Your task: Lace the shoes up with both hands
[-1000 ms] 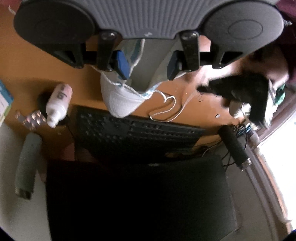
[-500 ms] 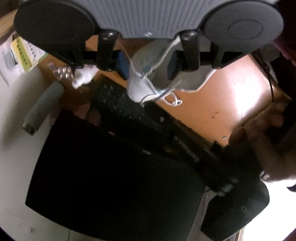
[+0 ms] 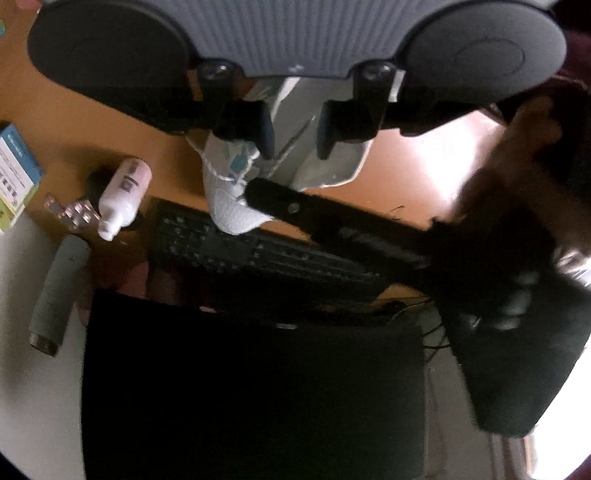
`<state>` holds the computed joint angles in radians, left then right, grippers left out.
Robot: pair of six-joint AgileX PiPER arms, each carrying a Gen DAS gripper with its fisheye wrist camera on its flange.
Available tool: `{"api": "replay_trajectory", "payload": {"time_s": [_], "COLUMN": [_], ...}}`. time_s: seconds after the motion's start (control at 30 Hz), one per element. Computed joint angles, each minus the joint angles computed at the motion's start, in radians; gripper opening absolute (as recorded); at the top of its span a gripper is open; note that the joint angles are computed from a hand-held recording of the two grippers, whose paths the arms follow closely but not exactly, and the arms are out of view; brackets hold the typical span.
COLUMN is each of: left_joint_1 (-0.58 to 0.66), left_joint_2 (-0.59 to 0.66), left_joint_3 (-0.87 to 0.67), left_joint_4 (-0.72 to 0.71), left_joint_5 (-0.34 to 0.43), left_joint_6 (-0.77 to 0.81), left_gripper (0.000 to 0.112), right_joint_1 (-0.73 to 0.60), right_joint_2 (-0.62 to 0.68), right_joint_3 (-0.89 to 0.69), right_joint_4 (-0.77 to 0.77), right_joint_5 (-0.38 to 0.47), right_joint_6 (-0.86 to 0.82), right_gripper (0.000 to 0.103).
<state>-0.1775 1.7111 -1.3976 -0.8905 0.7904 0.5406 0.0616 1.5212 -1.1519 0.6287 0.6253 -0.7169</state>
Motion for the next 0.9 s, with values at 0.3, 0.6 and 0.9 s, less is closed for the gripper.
{"api": "replay_trajectory", "payload": {"time_s": [0.3,0.6,0.9], "left_joint_1": [0.042,0.066,-0.055], "left_joint_2": [-0.017,-0.01,-0.091], "left_joint_3": [0.049,0.04,0.014], "left_joint_4": [-0.1,-0.075,0.22], "left_joint_5": [-0.01,0.02,-0.059], "left_joint_6": [0.057,0.071,0.397], "left_gripper": [0.001,0.001,0.002], "right_joint_1": [0.007,0.034,0.087], "right_joint_2": [0.017,0.007,-0.037], "right_joint_3": [-0.014,-0.017,0.014], "right_joint_4": [0.006,-0.122,-0.397], "right_joint_5": [0.023,-0.02,-0.122], "right_joint_6": [0.032,0.09,-0.208], "right_gripper": [0.022,0.003,0.003]}}
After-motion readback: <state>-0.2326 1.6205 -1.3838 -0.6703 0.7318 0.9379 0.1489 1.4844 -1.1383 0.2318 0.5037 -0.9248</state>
